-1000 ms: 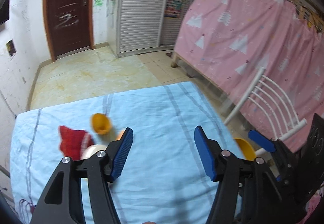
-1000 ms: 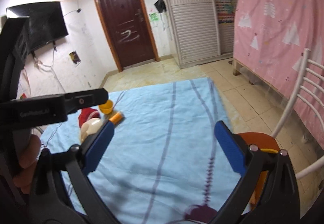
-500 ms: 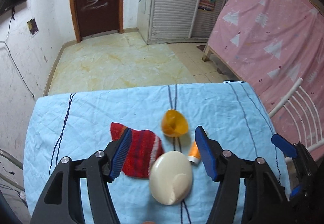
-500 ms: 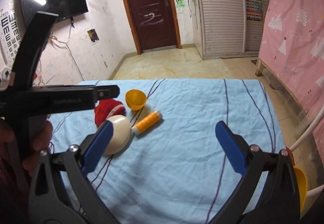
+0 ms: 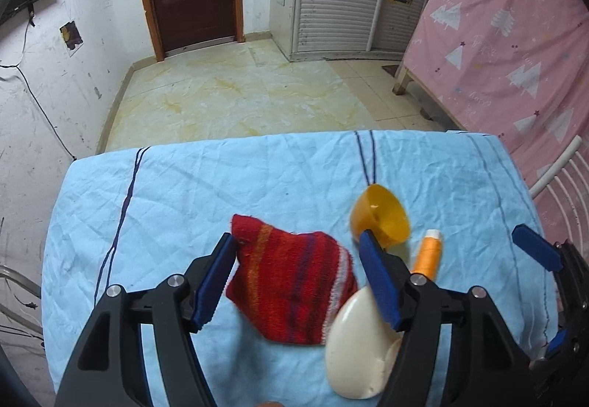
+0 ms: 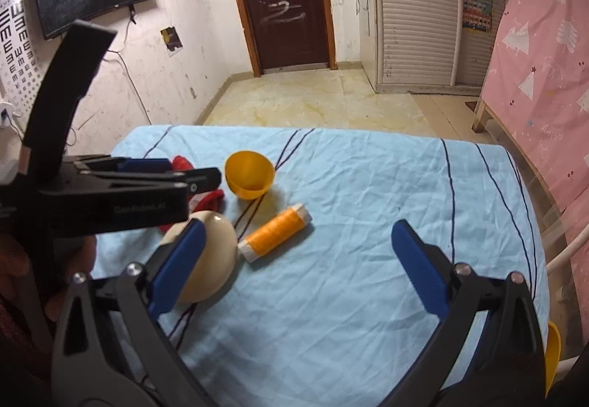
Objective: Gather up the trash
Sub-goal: 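Grasp the red knit cloth with the left tool, then grasp the orange thread spool with the right tool while the left tool holds the red cloth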
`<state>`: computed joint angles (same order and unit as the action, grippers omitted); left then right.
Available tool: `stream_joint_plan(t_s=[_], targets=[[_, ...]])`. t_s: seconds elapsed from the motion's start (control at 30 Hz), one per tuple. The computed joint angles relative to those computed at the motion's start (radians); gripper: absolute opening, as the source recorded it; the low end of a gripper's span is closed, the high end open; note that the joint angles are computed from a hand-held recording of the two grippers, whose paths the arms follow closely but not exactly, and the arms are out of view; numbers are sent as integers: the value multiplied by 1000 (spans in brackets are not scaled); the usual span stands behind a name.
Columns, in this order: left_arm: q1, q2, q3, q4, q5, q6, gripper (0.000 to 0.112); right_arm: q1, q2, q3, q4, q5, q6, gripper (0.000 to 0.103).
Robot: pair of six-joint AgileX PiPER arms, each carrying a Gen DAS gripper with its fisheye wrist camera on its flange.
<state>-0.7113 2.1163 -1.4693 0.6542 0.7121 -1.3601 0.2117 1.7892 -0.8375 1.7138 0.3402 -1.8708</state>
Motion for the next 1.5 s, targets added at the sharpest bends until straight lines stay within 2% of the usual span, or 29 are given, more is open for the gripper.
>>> stream_joint_plan(t_s=[0.17, 0.2, 0.23, 0.3, 0.37, 0.5, 0.53, 0.57, 0.67, 0.9, 1.0, 1.03, 1.23, 1.5], targets=[[19, 21, -10, -59, -4, 53, 60, 36, 42, -40, -18, -45, 21, 97], [25, 24, -10, -77, -11, 66, 53, 40, 50, -50, -34, -50, 40, 97], [32, 26, -10, -88, -17, 73, 51, 42, 59, -60, -57, -51, 64, 97], [32, 18, 1, -79, -24, 67, 35, 47, 67, -70, -76, -57, 88, 97], [35, 14, 6, -77, -28, 59, 26, 48, 80, -84, -112, -60, 128, 97], [42, -6, 38, -80, -57, 46, 16, 65, 103, -121, -257, -82, 279, 97], [42, -5, 36, -82, -59, 42, 16, 68, 109, -129, -292, -85, 316, 94], [45, -14, 48, -84, -69, 36, 15, 70, 114, -135, -310, -84, 337, 84], [46, -38, 76, -68, -74, 6, 14, 70, 132, -161, -404, -76, 449, 71], [44, -89, 140, -28, -83, -54, 14, 94, 151, -194, -528, -84, 575, 54], [32, -117, 177, -2, -88, -94, 14, 119, 149, -193, -539, -95, 579, 34], [30, -126, 187, 4, -89, -103, 14, 128, 149, -193, -549, -108, 595, 33], [24, -178, 247, 43, -94, -157, 14, 98, 150, -198, -500, -56, 582, 22], [-9, -239, 297, 82, -75, -212, 14, 94, 81, -128, -375, -58, 450, 19]])
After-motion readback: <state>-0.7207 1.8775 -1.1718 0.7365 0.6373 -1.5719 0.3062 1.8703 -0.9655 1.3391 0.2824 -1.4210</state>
